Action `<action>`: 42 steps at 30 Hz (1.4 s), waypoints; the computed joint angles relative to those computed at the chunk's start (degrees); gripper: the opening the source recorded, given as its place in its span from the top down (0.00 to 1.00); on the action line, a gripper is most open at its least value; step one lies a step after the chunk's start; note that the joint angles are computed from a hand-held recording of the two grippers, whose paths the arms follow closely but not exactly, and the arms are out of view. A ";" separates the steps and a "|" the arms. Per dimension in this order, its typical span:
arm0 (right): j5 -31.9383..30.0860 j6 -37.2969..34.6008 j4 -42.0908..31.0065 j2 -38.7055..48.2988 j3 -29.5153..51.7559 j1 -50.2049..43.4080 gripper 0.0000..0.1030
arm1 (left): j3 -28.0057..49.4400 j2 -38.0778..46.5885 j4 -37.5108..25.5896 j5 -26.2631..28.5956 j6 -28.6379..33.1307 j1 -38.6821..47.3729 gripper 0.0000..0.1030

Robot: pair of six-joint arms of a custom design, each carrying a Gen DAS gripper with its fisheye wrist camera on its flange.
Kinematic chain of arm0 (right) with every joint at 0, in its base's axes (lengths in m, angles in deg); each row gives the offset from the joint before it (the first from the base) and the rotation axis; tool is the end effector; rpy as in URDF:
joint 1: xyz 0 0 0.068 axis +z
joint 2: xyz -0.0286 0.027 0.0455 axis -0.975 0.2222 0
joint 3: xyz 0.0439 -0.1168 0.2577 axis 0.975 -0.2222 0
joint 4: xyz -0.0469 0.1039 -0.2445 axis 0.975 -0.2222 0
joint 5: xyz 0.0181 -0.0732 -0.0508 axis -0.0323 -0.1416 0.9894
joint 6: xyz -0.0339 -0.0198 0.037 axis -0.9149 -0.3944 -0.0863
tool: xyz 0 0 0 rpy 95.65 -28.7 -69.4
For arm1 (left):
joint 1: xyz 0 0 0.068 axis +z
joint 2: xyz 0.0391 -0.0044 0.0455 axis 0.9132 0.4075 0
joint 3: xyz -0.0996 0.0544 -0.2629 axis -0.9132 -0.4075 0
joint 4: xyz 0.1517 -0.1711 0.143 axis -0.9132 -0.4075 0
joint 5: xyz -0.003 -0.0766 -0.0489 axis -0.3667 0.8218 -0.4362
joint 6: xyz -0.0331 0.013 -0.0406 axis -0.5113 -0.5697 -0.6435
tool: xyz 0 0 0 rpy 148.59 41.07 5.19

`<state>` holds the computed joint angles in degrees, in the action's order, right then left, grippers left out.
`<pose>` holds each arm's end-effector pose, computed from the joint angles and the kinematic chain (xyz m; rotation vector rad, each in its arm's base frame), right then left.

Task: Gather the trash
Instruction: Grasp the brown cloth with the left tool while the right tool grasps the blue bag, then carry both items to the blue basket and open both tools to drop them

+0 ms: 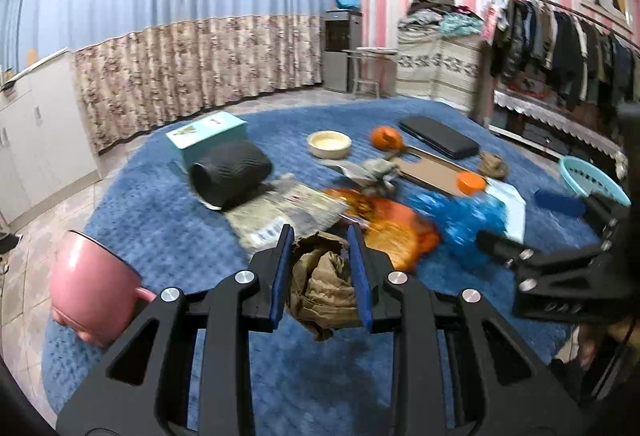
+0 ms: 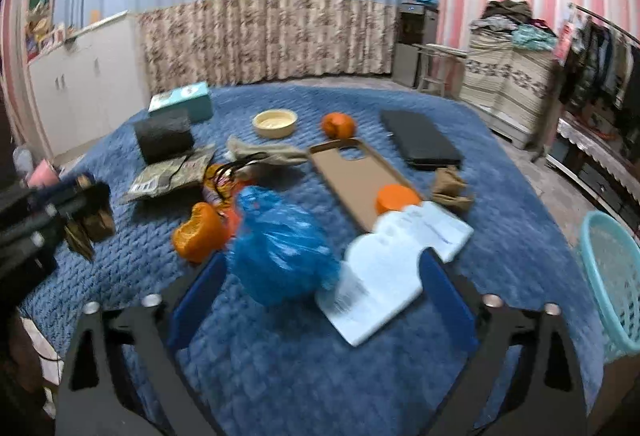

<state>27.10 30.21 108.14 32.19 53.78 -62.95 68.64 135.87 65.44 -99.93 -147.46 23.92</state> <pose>0.3086 0.0946 0.1224 -0.9572 2.0334 0.4361 0.1358 -0.0829 0.1334 -0.5895 2.0484 0.3381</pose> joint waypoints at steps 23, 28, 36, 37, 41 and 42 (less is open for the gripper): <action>-15.73 6.30 -13.69 1.41 22.58 -25.61 0.72 | 22.43 15.21 23.48 2.56 30.66 4.96 0.74; -11.62 9.91 -18.71 9.96 36.06 -31.31 0.72 | 36.82 29.12 29.83 11.08 36.62 6.18 0.74; -6.33 17.38 -14.94 21.60 41.48 -37.02 0.72 | 57.01 48.92 26.54 23.05 36.96 7.40 0.74; -5.87 16.87 -15.39 22.70 42.63 -37.50 0.72 | 59.41 51.37 26.14 24.39 37.01 7.49 0.74; -3.91 16.56 -18.31 28.44 49.29 -38.70 0.72 | 70.48 61.27 23.69 29.19 38.25 7.70 0.74; -3.95 17.10 -19.34 29.79 50.88 -39.05 0.72 | 73.77 63.90 22.66 30.41 38.65 7.77 0.74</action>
<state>23.14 47.31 88.80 61.98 104.65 -102.00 142.41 199.77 88.09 -69.52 -108.81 31.69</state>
